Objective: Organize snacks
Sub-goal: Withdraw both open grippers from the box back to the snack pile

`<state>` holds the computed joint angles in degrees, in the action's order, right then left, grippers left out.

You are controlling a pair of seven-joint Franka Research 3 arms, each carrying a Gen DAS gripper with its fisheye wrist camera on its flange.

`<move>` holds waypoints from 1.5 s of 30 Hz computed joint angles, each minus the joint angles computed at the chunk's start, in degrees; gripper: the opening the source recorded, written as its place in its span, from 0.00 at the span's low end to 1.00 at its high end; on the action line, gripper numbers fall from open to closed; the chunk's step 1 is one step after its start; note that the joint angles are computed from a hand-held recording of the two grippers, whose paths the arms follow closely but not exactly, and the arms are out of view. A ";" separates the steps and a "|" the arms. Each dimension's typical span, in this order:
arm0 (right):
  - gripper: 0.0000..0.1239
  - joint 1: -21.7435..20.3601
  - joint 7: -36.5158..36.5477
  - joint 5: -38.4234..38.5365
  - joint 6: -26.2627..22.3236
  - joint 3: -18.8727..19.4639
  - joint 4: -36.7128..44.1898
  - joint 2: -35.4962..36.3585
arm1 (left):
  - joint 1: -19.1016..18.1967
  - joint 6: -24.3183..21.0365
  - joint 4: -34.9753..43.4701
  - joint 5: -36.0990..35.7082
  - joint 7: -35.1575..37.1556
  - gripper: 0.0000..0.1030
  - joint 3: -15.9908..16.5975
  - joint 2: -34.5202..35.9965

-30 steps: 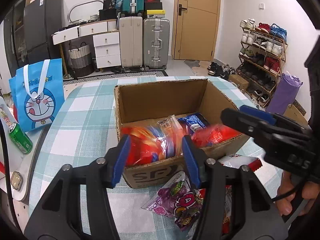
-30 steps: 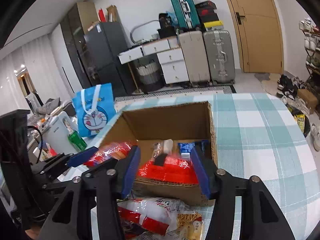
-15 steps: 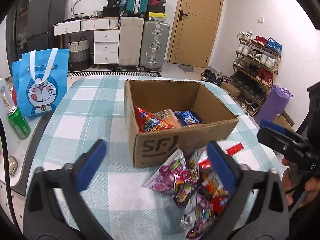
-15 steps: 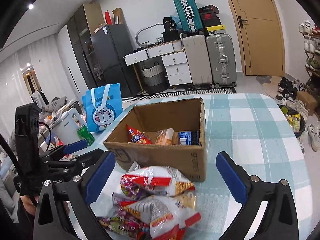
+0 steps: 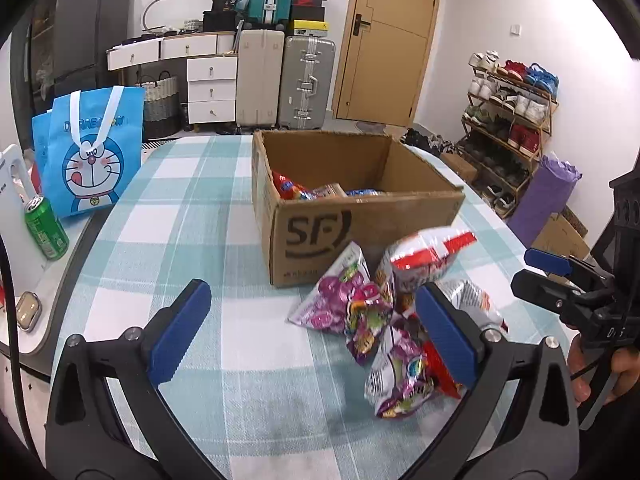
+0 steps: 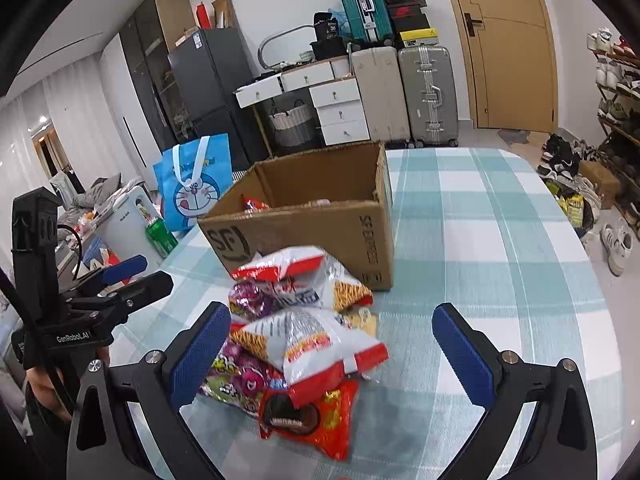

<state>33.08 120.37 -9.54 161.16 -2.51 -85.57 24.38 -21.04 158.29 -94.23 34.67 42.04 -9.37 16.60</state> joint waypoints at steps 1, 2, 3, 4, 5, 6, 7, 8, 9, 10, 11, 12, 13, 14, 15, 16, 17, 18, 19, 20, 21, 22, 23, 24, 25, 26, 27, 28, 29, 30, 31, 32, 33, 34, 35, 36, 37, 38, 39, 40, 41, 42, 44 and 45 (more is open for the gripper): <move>0.83 0.01 0.07 0.16 0.01 0.11 -0.48 -0.17 | -0.25 0.06 -0.61 0.47 -0.46 0.99 0.13 -0.26; 0.83 -0.39 -0.67 0.75 -0.47 0.70 -0.74 -0.27 | -0.30 0.20 -1.01 0.69 -0.66 0.99 0.15 -0.39; 0.83 -0.46 -1.13 0.89 -1.63 0.86 -0.61 -0.26 | -0.41 -0.07 -1.33 0.88 -0.83 0.99 0.14 -0.57; 0.83 -0.14 -0.78 0.48 -2.06 0.55 -0.27 -0.04 | -0.52 -0.66 -1.28 0.98 -0.74 0.99 0.03 -0.55; 0.83 0.51 0.40 -0.48 -1.78 -0.25 -0.93 -0.34 | -0.68 -0.69 -1.59 1.52 -0.98 0.99 0.11 -0.63; 0.83 0.46 0.59 -0.62 -1.80 -0.20 -1.19 -0.42 | -0.66 -0.66 -1.63 1.88 -1.11 0.99 0.21 -0.52; 0.83 0.07 0.13 -0.20 -2.28 0.32 -0.99 -0.33 | -0.84 -0.95 -2.04 2.34 -1.37 0.99 0.24 -0.70; 0.83 -0.25 -0.17 0.24 -2.53 0.73 -1.13 -0.42 | -0.70 -1.30 -2.11 2.09 -0.83 0.99 -0.04 -0.69; 0.83 -0.37 -0.17 0.48 -2.73 0.90 -1.11 -0.44 | -0.64 -1.45 -2.36 2.03 -0.63 0.99 -0.18 -0.78; 0.83 -0.36 -0.04 0.56 -2.80 0.96 -1.19 -0.44 | -0.61 -1.43 -2.68 2.08 -0.60 0.99 -0.22 -0.91; 0.83 -0.41 -0.13 0.72 -3.00 1.15 -1.39 -0.51 | -0.60 -1.53 -2.81 2.08 -0.66 0.99 -0.28 -0.96; 0.83 -0.51 -0.46 0.86 -3.43 1.38 -1.40 -0.54 | -0.52 -1.47 -2.91 1.97 -0.71 0.99 -0.32 -0.92; 0.83 -0.49 -0.89 0.89 -4.24 1.62 -1.06 -0.36 | -0.39 -1.34 -3.05 1.59 -0.57 0.99 -0.50 -0.90; 0.83 -0.40 -1.05 0.77 -4.68 1.66 -0.98 -0.28 | -0.31 -1.32 -3.10 1.25 -0.34 0.99 -0.66 -0.81; 0.83 -0.34 -1.34 0.69 -5.47 1.75 -0.74 -0.11 | -0.33 -1.47 -3.03 1.05 -0.11 0.99 -0.75 -0.69; 0.83 -0.28 -1.52 0.70 -6.39 1.88 -0.40 0.07 | -0.45 -1.88 -2.78 1.01 0.21 0.99 -0.81 -0.45; 0.83 -0.29 -1.75 0.83 -7.33 2.08 0.03 0.40 | -0.66 -2.21 -2.60 1.23 0.35 0.99 -0.77 -0.29; 0.83 -0.44 -2.12 1.08 -7.71 2.33 0.33 0.69 | -0.77 -2.38 -2.43 1.28 0.62 0.99 -0.80 -0.14; 0.83 -0.53 -2.58 1.33 -8.29 2.58 0.78 1.02 | -0.79 -2.44 -2.33 1.15 1.00 0.99 -0.88 -0.04; 0.83 -0.37 -2.64 1.22 -8.84 2.51 1.20 1.33 | -0.86 -2.54 -2.21 1.13 1.45 0.99 -0.94 0.09; 0.83 -0.18 -2.61 1.08 -9.16 2.44 1.53 1.59 | -1.03 -2.74 -2.04 1.33 1.57 0.99 -0.85 0.21; 0.83 -0.19 -2.92 1.23 -9.50 2.61 1.78 1.82 | -1.30 -2.99 -1.82 1.75 1.38 0.99 -0.66 0.37; 0.83 -0.10 -3.21 1.30 -10.57 2.71 2.49 2.30 | -1.38 -3.20 -1.64 1.75 1.39 0.99 -0.63 0.51; 0.83 0.06 -3.33 1.21 -11.70 2.65 3.24 2.75 | -1.18 -3.36 -1.44 1.11 2.06 0.99 -0.89 0.72; 0.83 0.23 -3.45 1.04 -12.89 2.58 4.00 3.22 | -1.09 -3.43 -1.38 0.65 2.50 0.99 -1.04 0.83; 0.83 0.47 -3.62 0.74 -14.19 2.50 4.92 3.87 | -1.13 -3.56 -1.33 0.47 2.70 0.99 -1.03 0.90; 0.83 0.45 -3.91 0.77 -14.62 2.61 5.35 4.23 | -1.25 -3.82 -1.16 0.52 2.73 0.99 -0.92 1.04; 0.83 0.42 -4.16 0.90 -14.84 2.72 5.67 4.57 | -1.42 -4.19 -0.96 0.70 2.62 0.99 -0.75 1.16; 0.83 0.36 -4.38 1.18 -14.97 2.88 5.99 4.92 | -1.44 -4.35 -0.84 0.67 2.65 0.99 -0.70 1.29; 0.83 0.33 -4.58 1.48 -15.14 3.01 6.27 5.23 | -1.35 -4.34 -0.82 0.40 2.85 0.99 -0.76 1.35; 0.83 0.33 -4.83 1.68 -15.27 3.09 6.52 5.50 | -1.15 -4.32 -0.81 -0.13 3.22 0.99 -0.90 1.42; 0.83 0.41 -5.10 1.74 -15.41 3.10 6.78 5.76 | -1.14 -4.36 -0.75 -0.30 3.23 0.99 -0.86 1.49; 0.83 0.48 -5.33 1.79 -15.69 3.07 7.10 6.05 | -1.19 -4.42 -0.61 -0.33 3.16 0.99 -0.78 1.62; 0.83 0.58 -5.49 1.84 -15.93 3.05 7.38 6.30 | -1.18 -4.40 -0.66 -0.40 3.24 0.99 -0.75 1.62; 0.83 0.66 -5.59 1.90 -16.13 3.00 7.69 6.56 | -1.15 -4.48 -0.62 -0.54 3.44 0.99 -0.78 1.67; 0.83 0.75 -5.66 1.95 -16.30 2.96 7.92 6.78 | -1.14 -4.53 -0.56 -0.63 3.64 0.99 -0.80 1.72; 0.83 0.88 -5.61 1.91 -16.31 2.85 8.02 6.92 | -1.20 -4.53 -0.51 -0.57 3.66 0.99 -0.74 1.76; 0.83 0.95 -5.59 1.93 -16.19 2.81 8.05 7.01 | -1.25 -4.57 -0.51 -0.51 3.64 0.99 -0.68 1.78; 0.83 0.98 -5.66 2.06 -16.16 2.86 8.11 7.08 | -1.26 -4.70 -0.46 -0.62 3.71 0.99 -0.70 1.80; 0.83 1.00 -5.69 2.15 -16.25 2.85 8.23 7.17 | -1.23 -4.87 -0.39 -0.82 3.82 0.99 -0.75 1.86; 0.83 1.05 -5.78 2.19 -16.35 2.85 8.41 7.31 | -1.14 -4.96 -0.38 -1.12 4.05 0.99 -0.85 1.93; 0.83 1.12 -5.83 2.18 -16.53 2.80 8.70 7.52 | -1.10 -5.03 -0.29 -1.35 4.24 0.99 -0.90 2.04; 0.83 1.31 -5.78 2.08 -16.86 2.67 9.02 7.78 | -1.18 -5.25 -0.14 -1.49 4.43 0.99 -0.88 2.21; 0.83 1.39 -5.80 2.05 -17.07 2.65 9.15 7.89 | -1.23 -5.22 -0.13 -1.45 4.45 0.99 -0.83 2.27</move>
